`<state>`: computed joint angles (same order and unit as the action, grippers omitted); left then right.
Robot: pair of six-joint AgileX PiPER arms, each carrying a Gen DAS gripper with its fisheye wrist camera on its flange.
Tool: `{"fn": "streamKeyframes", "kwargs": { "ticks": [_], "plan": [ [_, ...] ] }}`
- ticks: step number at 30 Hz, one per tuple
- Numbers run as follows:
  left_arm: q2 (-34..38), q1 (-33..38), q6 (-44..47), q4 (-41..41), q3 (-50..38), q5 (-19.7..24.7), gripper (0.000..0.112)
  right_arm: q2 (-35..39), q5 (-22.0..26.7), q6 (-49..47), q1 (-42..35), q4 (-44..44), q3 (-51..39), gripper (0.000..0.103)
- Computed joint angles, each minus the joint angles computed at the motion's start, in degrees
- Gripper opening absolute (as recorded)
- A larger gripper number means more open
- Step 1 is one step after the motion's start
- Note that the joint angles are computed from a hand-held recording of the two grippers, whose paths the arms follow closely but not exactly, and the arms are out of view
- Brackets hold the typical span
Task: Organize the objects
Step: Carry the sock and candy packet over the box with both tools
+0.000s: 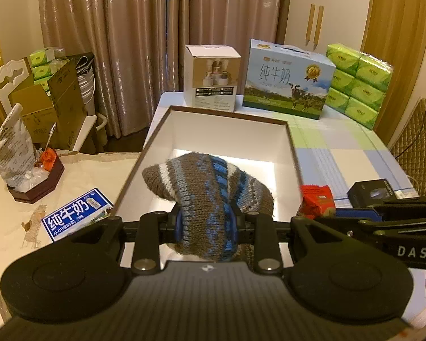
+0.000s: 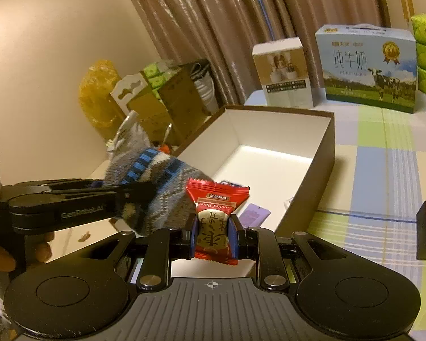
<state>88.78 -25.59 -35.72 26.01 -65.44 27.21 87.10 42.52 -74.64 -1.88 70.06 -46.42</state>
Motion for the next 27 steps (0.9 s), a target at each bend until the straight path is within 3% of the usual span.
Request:
{"fn": "streamKeyframes", "kwargs": {
  "ticks": [12,19,27],
  "plan": [
    [10.9,8.2,27.5,-21.1,-10.0,-1.3,0.026,9.2,-13.0,9.6,8.7,-4.0,-8.2,0.02],
    [23.3,9.7,34.4,-26.1,-26.1,4.1,0.026,16.4,-16.8,18.9,11.2,-11.0,-17.3,0.02],
    [37.3,10.5,38.4,-28.7,-46.0,11.9,0.026,23.5,-17.4,30.8,11.9,-21.6,-26.9,0.02]
  ]
}}
